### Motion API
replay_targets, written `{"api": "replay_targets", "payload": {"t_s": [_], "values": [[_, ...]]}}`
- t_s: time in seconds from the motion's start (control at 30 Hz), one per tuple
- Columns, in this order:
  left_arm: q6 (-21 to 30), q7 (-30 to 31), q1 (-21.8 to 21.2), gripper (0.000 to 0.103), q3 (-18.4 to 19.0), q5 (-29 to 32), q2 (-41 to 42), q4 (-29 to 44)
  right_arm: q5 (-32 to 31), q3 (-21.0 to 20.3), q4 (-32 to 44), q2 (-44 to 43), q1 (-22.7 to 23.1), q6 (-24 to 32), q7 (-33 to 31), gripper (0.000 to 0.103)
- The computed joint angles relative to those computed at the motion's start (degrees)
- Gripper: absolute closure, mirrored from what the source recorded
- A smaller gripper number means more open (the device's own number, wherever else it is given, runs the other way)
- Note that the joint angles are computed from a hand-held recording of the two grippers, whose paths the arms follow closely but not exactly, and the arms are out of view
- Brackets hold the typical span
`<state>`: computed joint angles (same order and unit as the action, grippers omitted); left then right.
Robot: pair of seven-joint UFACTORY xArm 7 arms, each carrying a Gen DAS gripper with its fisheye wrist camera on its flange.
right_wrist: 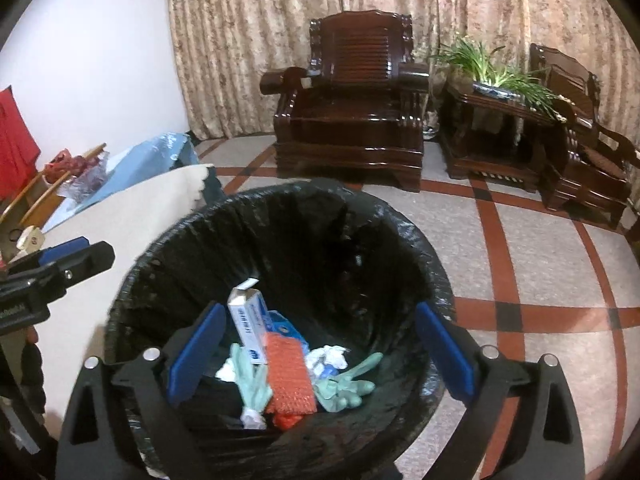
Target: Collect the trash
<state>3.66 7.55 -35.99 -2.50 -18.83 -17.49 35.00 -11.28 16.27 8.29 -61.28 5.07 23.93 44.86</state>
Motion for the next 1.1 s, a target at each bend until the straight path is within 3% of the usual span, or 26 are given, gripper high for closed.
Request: {"api": "replay_targets", "payload": {"t_s": [0.1, 0.53, 1.1], "values": [[1.50, -2.33, 3.44, 0.013, -2.48, 2.61, -3.70, -1.52, 0.74, -0.30, 1.24, -0.79, 1.79, 0.25, -0.09, 0.006], [8.88, -10.42, 10.67, 0.009, -4.77, 9.73, -17.14, -5.76, 3.40, 1.77, 8.92, -0.64, 7.08, 5.64, 0.68, 0.006], [15.81, -14.42, 14.15, 0.008, -5.37, 13.61, -30.00, -6.87, 3.87, 4.18, 17.18, 1.12, 9.46, 11.61, 0.51, 0.006]]}}
